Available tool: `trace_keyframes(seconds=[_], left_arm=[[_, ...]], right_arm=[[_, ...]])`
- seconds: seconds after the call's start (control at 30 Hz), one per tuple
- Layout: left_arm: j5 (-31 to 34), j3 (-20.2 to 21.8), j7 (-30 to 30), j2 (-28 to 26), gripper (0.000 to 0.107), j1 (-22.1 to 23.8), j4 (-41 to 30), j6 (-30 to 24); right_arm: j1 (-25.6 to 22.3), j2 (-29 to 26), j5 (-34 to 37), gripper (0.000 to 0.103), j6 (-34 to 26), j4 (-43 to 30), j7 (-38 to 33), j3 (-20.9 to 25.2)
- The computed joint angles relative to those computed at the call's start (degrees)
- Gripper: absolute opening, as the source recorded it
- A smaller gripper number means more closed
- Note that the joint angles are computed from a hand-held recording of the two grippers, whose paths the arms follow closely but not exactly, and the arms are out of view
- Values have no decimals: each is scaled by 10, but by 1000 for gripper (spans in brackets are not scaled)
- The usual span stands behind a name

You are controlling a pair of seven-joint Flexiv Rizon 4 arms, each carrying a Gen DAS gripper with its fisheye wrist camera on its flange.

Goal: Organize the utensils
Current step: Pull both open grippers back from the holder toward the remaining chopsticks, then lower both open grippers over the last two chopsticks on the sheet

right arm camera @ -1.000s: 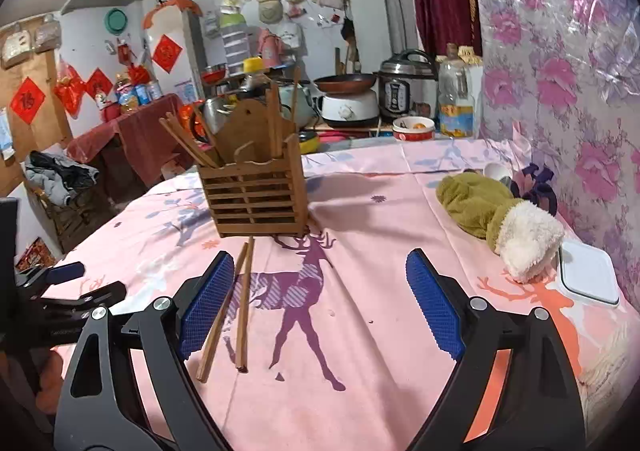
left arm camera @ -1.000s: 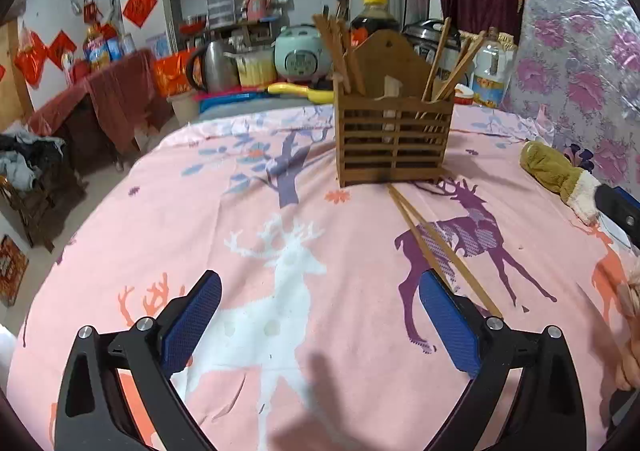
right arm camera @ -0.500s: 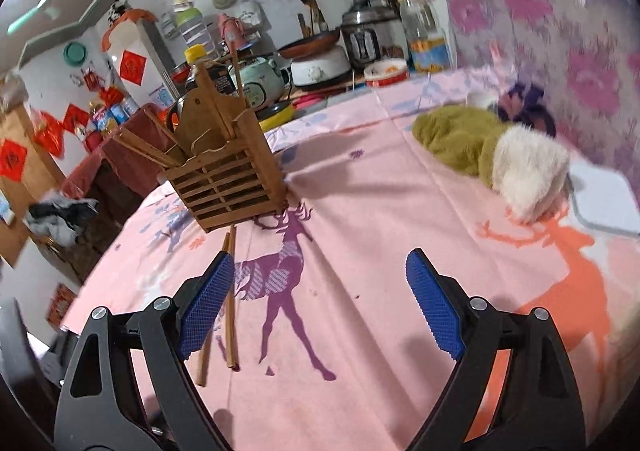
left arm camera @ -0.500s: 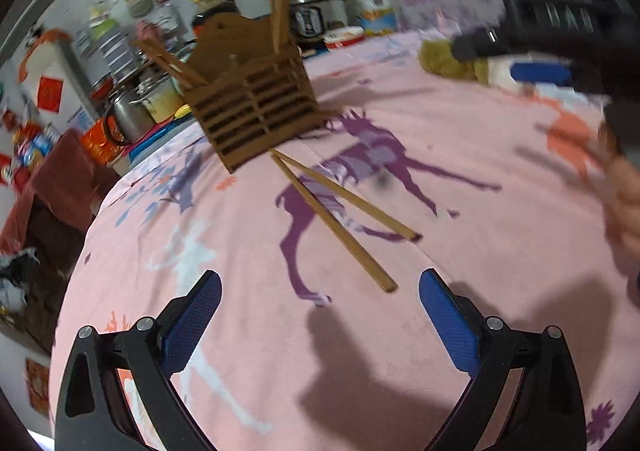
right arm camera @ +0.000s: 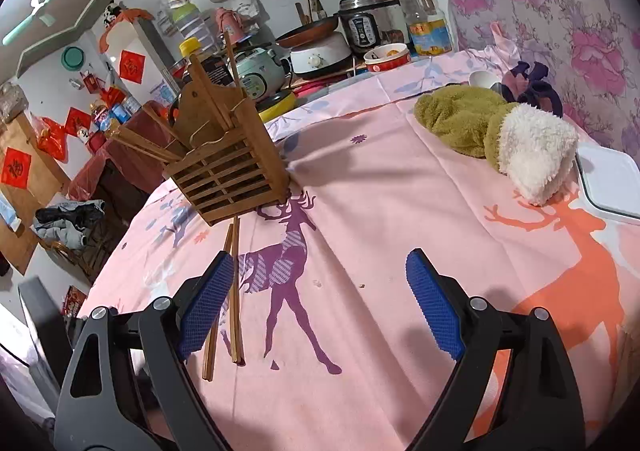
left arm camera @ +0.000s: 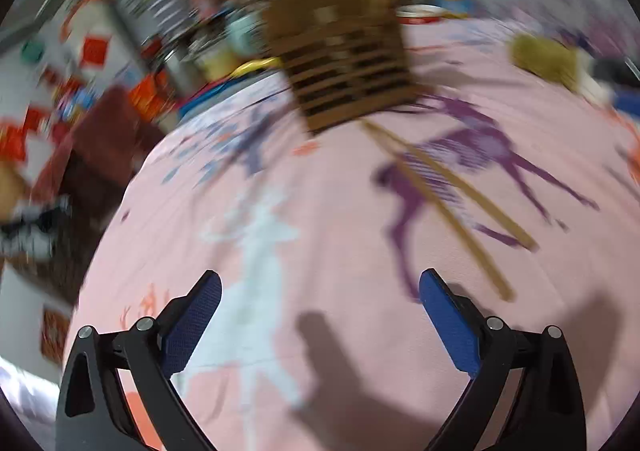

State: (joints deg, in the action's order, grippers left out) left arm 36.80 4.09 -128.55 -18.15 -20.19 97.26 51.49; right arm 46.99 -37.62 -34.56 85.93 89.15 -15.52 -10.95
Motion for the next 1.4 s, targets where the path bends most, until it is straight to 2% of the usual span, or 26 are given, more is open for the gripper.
trace_keyframes(seconds=[0.03,0.1,0.17,0.2,0.4,0.53,0.63,0.7,0.73,0.87,1.03,1.13,1.2,1.4], left_arm=[[-18,-1,0,6,97,10,11,13],[-81,-13,24,22,97,44,53,86],[-149,-36,89,27,97,69,88,149],[-172,-46,125,25,97,72,96,163],[-180,-43,213,-21,97,19,45,104],[-147,-3,170,-32,97,-11,19,67],[-65,49,55,-28,97,-42,-11,-17],[-48,61,-2,-20,97,-32,-15,-52],[-56,58,-12,-12,97,-18,-5,-45],[-121,23,-3,15,97,47,49,23],[-133,2,22,-3,97,56,27,-22],[-138,1,23,-2,97,58,31,-17],[-158,-3,32,2,97,67,44,-6],[-212,-8,55,1,97,84,62,14]], right_arm=[[-1,-1,0,85,0,-1,-2,1],[-3,-1,2,85,-1,-2,-5,6],[-5,-1,4,85,-3,-3,-8,9],[-7,-2,6,85,-5,-5,-10,12],[-15,-4,13,85,-13,-11,-21,27],[-14,-4,14,85,-14,-11,-22,27],[-14,-4,14,85,-15,-11,-22,26],[-17,-6,16,85,-15,-12,-24,31],[-18,-6,17,85,-15,-13,-27,33],[-19,-9,10,85,-28,-20,-47,42],[-62,-31,35,85,-71,-61,-152,137],[-75,-46,57,84,-111,-90,-235,185],[-70,-55,64,80,-139,-106,-285,199],[-44,-72,88,51,-198,-137,-371,203]])
